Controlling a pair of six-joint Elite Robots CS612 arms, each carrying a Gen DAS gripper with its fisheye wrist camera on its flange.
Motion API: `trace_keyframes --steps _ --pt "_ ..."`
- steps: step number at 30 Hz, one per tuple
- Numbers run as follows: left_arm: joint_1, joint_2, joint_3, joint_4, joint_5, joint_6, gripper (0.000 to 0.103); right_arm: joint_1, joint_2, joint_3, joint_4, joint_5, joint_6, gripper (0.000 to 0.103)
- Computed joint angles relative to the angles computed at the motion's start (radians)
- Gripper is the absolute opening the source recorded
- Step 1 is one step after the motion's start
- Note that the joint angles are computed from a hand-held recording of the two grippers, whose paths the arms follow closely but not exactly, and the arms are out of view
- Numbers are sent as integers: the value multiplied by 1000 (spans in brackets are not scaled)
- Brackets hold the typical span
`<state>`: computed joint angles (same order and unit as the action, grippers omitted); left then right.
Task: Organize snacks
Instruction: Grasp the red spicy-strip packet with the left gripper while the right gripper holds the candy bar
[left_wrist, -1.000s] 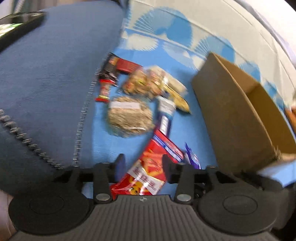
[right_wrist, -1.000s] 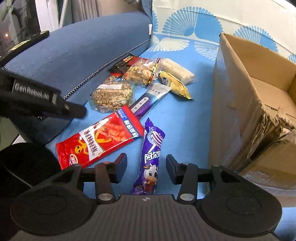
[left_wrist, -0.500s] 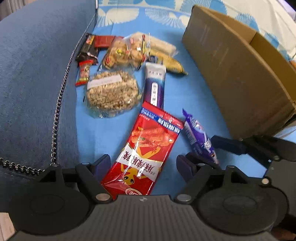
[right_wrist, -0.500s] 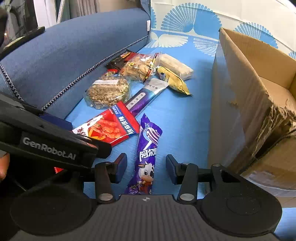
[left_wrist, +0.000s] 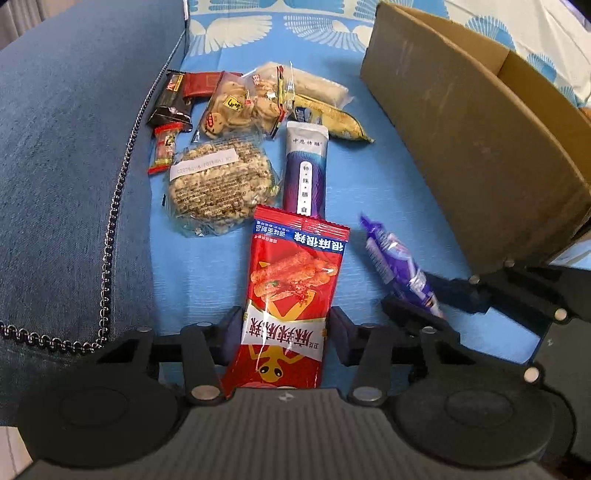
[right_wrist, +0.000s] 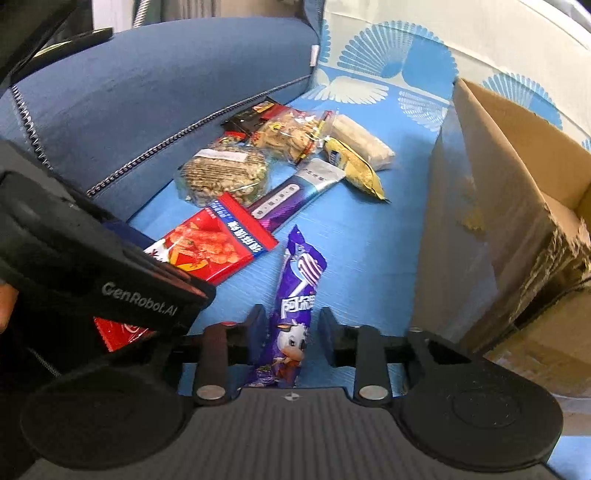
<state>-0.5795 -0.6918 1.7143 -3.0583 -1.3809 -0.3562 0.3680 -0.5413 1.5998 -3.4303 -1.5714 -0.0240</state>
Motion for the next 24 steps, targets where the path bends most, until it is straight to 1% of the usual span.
trace_keyframes --steps 2,6,10,13,16,19,20,22,23,24 --pt "4 -1 9 -33 -12 -17 53 2 0 3 -9 -3 -17 20" --pt "9 -3 33 -139 -30 -45 52 3 -1 11 -55 -12 -25 19" --pt "12 -2 62 -279 -29 -81 52 1 -3 20 -111 -1 -15 18" --pt "12 -1 69 -313 -12 -114 52 1 0 21 -143 5 -18 17" --pt "14 0 67 -314 -5 -140 52 1 0 21 -146 7 -20 17" --pt "16 -2 68 -312 -10 -143 52 2 -1 14 -109 12 -30 17" --pt "16 -2 69 -314 -9 -142 52 0 -4 14 -74 24 -30 18" --pt "15 -3 69 -313 -9 -141 52 4 -3 9 -49 4 -23 22" --pt "16 -2 70 -315 -10 -140 52 6 -2 8 -48 -1 -22 31" --pt "17 -2 69 -314 -10 -141 52 5 -1 8 -54 7 -19 43"
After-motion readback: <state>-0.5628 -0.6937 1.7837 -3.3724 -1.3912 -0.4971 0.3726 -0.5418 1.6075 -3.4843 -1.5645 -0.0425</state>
